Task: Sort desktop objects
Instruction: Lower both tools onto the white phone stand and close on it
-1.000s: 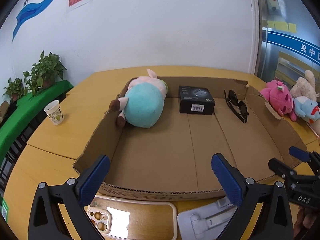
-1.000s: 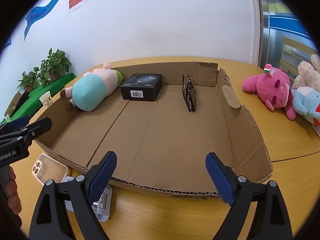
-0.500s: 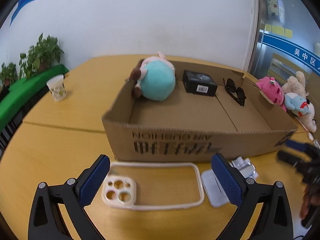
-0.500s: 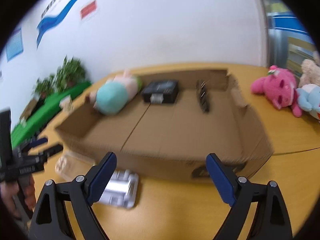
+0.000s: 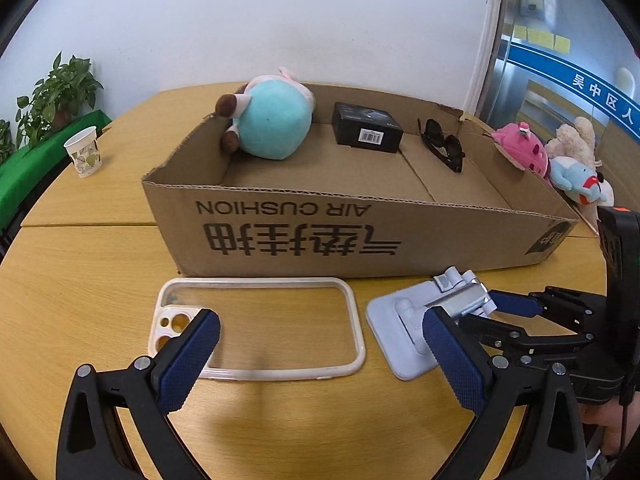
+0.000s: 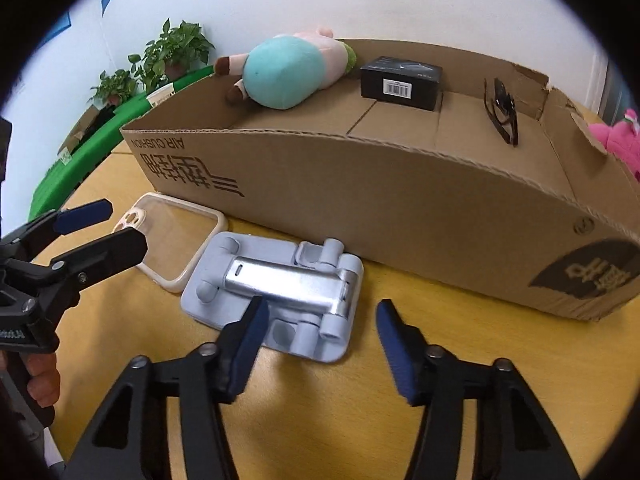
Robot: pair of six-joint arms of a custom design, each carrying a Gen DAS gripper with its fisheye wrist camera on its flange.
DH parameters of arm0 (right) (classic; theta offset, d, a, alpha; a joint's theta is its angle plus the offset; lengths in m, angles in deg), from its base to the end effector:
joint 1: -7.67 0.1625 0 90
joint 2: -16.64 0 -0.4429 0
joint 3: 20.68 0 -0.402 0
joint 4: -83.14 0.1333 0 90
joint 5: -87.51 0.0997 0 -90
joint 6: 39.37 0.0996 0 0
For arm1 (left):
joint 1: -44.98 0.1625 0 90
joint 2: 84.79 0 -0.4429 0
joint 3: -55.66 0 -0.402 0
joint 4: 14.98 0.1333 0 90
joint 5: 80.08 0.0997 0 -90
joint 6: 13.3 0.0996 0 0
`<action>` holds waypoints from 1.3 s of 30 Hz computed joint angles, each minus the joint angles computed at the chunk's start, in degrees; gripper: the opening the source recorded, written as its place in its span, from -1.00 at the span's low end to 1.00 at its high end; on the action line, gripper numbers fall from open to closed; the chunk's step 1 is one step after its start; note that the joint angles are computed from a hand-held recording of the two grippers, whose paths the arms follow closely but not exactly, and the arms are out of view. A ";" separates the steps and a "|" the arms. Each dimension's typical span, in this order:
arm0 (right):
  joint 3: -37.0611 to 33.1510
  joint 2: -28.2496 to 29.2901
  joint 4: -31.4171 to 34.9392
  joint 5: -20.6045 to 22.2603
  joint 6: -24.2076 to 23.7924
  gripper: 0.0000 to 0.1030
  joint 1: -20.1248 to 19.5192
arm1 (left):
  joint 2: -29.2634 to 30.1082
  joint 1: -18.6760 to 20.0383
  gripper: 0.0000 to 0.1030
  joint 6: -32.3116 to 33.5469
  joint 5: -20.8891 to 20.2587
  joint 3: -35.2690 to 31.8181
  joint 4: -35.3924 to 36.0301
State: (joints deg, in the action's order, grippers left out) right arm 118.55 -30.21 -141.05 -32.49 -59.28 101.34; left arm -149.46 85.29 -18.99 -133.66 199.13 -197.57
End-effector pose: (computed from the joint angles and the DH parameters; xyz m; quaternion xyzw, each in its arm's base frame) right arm 0.1101 -0.4118 0.0861 0.0940 -0.9022 0.3071 0.2880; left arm -0.1680 -0.3948 0.1144 0.3185 0.8884 -0.2451 0.2217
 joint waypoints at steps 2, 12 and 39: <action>1.79 -0.40 -2.66 0.49 0.50 -0.06 -0.93 | 0.53 -0.08 0.99 0.19 -1.24 -0.13 -0.04; 10.08 -4.75 -6.80 2.71 6.33 -0.30 -3.98 | 3.20 -2.21 0.99 -1.31 -8.68 -1.60 4.98; 11.47 -6.90 -4.57 15.49 -1.18 0.20 -8.00 | 1.92 -1.01 0.97 -2.61 -11.09 -1.75 13.07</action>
State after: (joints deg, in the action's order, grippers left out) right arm 130.02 -37.12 -145.62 -17.00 -60.46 93.33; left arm -147.54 84.28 -21.60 -144.75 197.38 -184.50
